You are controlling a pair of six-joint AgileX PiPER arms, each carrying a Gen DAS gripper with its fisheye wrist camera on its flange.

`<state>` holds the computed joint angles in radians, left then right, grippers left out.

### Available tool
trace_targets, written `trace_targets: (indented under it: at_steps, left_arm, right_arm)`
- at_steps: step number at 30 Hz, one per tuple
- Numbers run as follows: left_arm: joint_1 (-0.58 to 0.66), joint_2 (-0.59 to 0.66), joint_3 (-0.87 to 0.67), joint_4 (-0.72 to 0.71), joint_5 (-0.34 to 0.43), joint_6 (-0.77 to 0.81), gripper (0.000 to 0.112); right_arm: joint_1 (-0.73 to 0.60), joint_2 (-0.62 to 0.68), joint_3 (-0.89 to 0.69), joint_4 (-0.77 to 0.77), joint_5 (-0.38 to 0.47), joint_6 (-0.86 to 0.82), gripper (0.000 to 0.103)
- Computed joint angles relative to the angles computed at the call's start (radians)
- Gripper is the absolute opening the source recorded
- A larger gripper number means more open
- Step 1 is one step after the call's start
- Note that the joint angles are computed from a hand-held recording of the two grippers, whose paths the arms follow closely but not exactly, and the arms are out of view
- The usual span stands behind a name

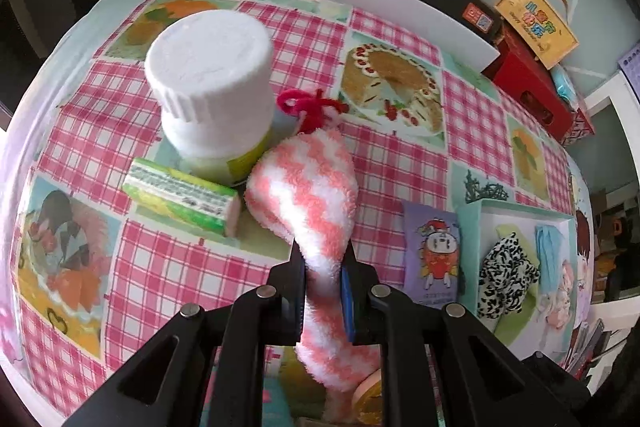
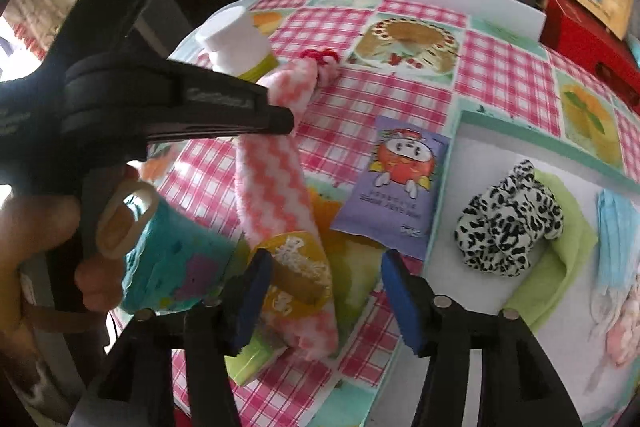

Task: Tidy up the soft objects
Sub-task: 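Grasp the zigzag cloth with the left tool while the right tool grasps the gold container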

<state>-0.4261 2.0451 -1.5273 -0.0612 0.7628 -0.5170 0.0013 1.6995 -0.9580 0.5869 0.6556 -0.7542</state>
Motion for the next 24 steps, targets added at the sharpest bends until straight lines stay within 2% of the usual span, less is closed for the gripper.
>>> trace_targets:
  at_steps: [4,10,17,19,20,24]
  left_arm:
    - [0.001,-0.009,0.007,0.013,0.008,-0.007,0.015]
    - [-0.001,-0.007,0.005,0.031,0.028,-0.013,0.015]
    - [-0.005,-0.005,-0.001,0.041,0.037,-0.016,0.015]
    - [-0.004,-0.005,-0.002,0.041,0.038,-0.015,0.015]
    - [-0.004,-0.004,-0.003,0.04,0.038,-0.016,0.015]
    - [-0.004,-0.001,-0.007,0.039,0.041,-0.014,0.015]
  right_arm:
    - [0.056,-0.015,0.023,-0.076,-0.026,0.032,0.061]
    - [0.109,-0.043,0.053,-0.104,-0.049,0.008,0.061]
    - [0.156,-0.03,0.054,-0.189,-0.1,0.089,0.061]
    - [0.154,-0.04,0.061,-0.184,-0.105,0.074,0.058]
    - [0.153,-0.042,0.062,-0.177,-0.104,0.062,0.052]
    - [0.153,-0.03,0.054,-0.184,-0.103,0.064,0.052]
